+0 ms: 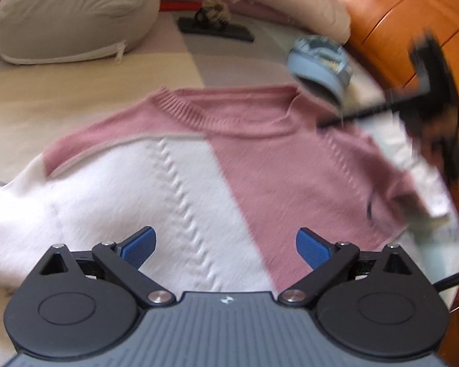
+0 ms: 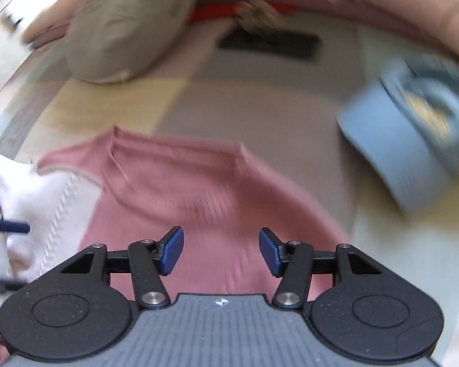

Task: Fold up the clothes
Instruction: 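Open the right gripper and hover both grippers over the flipped sweater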

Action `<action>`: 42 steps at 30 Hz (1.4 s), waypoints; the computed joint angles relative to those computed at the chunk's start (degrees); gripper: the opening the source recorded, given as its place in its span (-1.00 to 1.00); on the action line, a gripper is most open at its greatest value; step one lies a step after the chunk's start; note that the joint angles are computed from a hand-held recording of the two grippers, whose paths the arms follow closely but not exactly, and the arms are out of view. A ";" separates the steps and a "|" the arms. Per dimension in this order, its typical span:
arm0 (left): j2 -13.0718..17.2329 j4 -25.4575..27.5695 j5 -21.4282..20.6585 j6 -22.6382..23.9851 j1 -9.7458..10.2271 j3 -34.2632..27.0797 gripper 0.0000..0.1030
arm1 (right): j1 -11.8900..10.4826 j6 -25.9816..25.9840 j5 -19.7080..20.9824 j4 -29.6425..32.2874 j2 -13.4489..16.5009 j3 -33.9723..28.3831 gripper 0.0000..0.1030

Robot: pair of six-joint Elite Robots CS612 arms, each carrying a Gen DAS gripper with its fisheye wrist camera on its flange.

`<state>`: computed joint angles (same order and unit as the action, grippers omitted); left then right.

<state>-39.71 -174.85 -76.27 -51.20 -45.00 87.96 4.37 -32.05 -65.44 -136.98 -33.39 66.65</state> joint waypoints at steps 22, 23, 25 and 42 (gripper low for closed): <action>3.11 12.10 10.95 10.57 0.18 -7.84 0.91 | -1.46 4.90 5.76 -22.14 -2.53 10.45 0.77; 2.91 11.84 11.40 10.36 -0.57 -7.27 0.91 | -1.80 3.88 6.67 -23.01 -3.75 13.00 0.79; 2.81 11.99 11.46 9.76 -1.86 -6.51 0.91 | -2.14 2.29 6.71 -23.78 -5.61 17.21 0.81; 0.84 14.19 7.08 5.52 -3.57 -4.55 0.90 | -5.36 -1.40 6.82 -19.29 -10.96 26.01 0.85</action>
<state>-38.88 -160.67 -69.19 -45.68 -48.57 83.41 -0.99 -33.45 -58.62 -156.27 -44.35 92.65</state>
